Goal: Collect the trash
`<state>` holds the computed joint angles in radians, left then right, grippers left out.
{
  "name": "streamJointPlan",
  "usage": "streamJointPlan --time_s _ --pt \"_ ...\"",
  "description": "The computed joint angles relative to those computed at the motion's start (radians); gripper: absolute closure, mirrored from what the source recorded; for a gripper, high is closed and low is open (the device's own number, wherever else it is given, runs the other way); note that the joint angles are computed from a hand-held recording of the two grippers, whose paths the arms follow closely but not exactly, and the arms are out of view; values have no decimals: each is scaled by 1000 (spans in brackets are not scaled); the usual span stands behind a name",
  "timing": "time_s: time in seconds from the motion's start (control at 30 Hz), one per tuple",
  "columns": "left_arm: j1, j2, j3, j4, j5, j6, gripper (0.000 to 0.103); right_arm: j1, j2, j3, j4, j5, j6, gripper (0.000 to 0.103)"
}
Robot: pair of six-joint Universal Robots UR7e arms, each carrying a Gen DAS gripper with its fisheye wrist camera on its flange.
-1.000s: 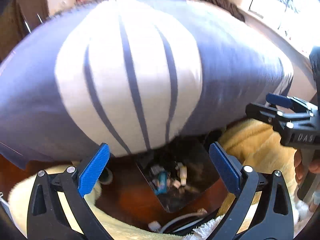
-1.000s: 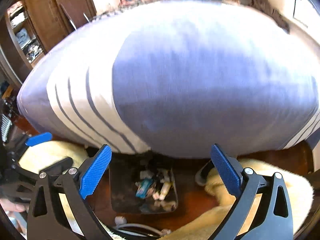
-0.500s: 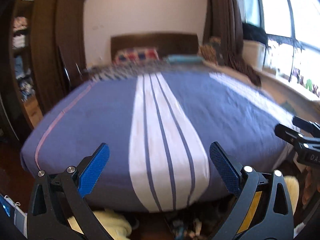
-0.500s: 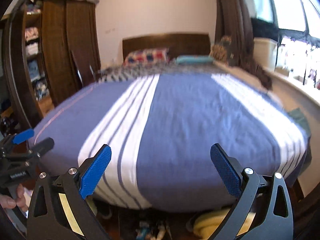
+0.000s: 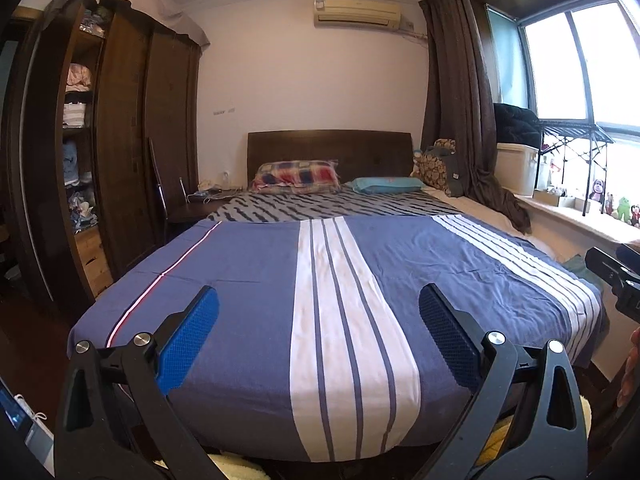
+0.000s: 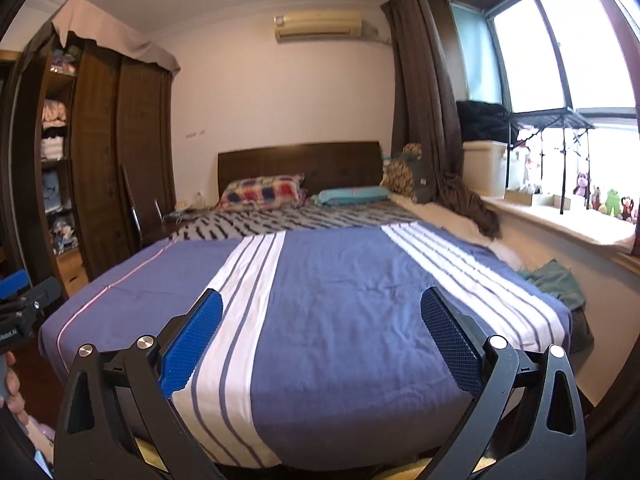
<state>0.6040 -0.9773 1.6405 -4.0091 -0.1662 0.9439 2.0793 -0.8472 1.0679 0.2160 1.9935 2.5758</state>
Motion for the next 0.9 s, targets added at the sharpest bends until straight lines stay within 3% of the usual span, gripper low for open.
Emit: streamJointPlan --time_s 0.9 --pt "-13 -44 74 48 -15 -87 8 5 4 6 21 -17 9 3"
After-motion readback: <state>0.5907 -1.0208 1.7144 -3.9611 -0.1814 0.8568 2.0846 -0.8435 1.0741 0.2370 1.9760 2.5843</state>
